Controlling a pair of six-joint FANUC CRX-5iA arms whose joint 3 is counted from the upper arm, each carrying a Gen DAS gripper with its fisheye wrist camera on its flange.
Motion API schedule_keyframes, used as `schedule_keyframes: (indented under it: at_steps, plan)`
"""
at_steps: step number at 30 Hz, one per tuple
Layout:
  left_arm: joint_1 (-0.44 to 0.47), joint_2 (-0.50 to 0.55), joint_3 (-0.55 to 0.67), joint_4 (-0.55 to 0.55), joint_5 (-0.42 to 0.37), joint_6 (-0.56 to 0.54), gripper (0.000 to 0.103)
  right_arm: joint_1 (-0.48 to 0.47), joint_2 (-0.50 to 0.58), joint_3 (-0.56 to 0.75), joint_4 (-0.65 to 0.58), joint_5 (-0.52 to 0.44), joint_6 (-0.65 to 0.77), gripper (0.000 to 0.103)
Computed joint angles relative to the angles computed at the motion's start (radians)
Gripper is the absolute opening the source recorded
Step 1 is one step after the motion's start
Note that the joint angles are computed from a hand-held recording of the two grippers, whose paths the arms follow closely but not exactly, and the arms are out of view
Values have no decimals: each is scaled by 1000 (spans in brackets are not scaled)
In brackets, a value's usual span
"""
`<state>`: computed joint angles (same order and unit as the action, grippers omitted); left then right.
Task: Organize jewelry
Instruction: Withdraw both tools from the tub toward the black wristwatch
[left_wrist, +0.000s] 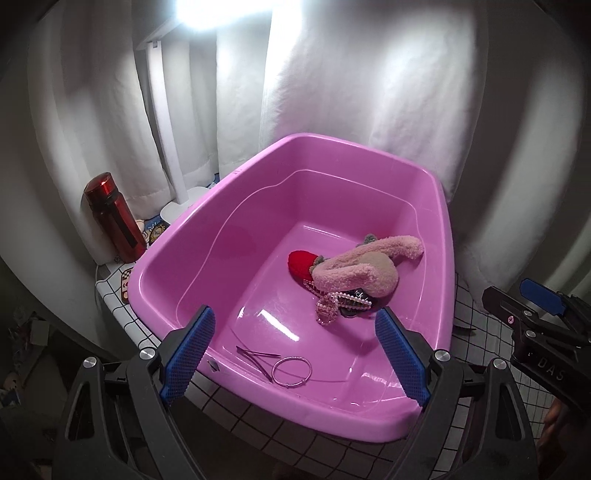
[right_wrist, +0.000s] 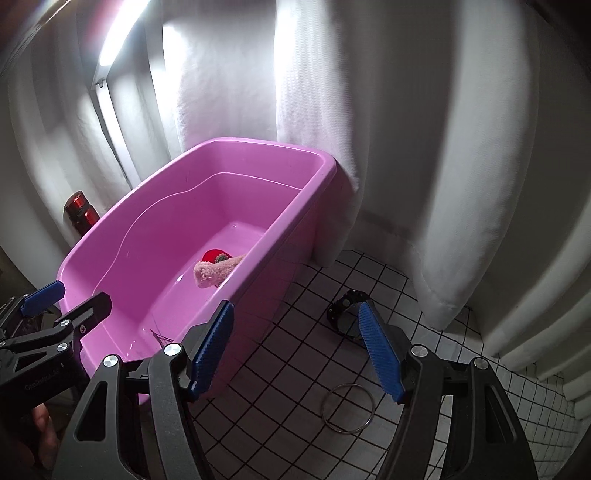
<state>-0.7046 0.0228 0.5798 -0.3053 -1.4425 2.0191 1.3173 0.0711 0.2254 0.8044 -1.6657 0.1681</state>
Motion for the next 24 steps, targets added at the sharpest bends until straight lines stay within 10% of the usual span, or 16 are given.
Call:
schedule_keyframes:
  at_steps: [24]
  plan:
    - [-390,137,200,-178,-174,312,87,52,-371,-406,-69,23,49,67]
